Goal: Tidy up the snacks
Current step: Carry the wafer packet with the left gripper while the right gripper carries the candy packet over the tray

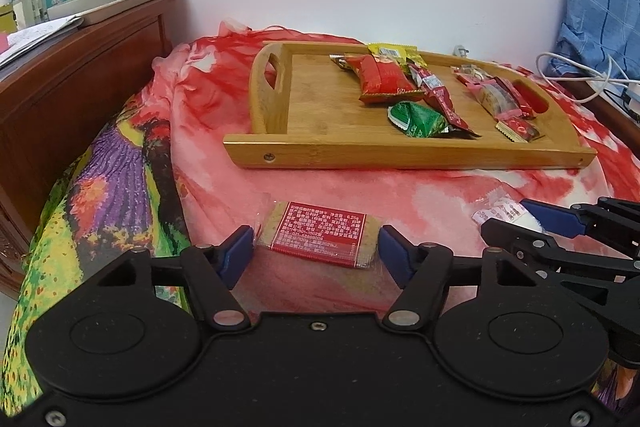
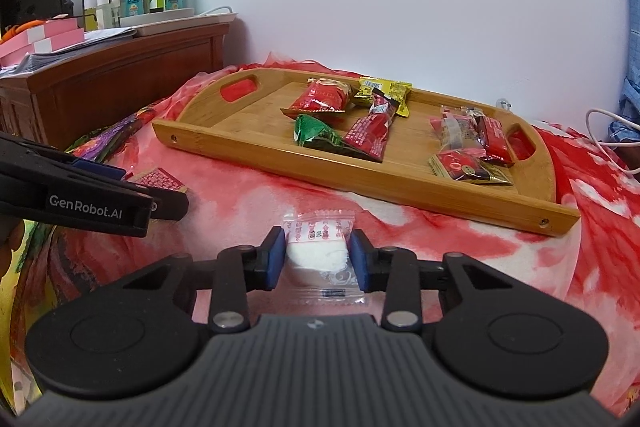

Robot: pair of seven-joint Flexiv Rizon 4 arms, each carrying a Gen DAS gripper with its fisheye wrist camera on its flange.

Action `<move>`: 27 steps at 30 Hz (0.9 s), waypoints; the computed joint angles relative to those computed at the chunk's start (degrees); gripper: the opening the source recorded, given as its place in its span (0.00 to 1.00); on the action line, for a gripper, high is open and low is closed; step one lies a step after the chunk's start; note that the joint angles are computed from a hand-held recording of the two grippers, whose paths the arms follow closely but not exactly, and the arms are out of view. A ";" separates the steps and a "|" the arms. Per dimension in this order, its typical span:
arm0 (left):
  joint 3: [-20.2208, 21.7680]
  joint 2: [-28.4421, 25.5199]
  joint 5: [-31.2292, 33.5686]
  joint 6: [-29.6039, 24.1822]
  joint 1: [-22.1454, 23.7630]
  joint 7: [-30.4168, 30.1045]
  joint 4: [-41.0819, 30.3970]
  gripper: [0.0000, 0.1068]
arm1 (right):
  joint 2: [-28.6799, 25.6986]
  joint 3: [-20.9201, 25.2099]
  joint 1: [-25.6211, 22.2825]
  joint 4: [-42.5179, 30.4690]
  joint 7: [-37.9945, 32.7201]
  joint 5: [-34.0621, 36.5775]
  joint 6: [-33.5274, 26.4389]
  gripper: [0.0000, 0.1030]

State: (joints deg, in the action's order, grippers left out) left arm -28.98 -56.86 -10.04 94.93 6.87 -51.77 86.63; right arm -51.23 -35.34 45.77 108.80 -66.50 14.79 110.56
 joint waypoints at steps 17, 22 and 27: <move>3.03 2.16 0.39 1.26 -2.59 -2.98 0.60 0.61 | 0.69 -1.15 1.02 0.37 0.82 1.15 -1.79 0.39; 3.69 2.35 0.56 1.54 -3.13 -3.68 0.64 0.61 | 0.08 -1.92 1.59 0.88 2.49 -0.25 -1.91 0.45; 4.49 2.45 0.75 1.65 -3.77 -4.20 0.53 0.61 | -0.41 -2.35 1.77 0.94 2.86 -1.36 -2.18 0.44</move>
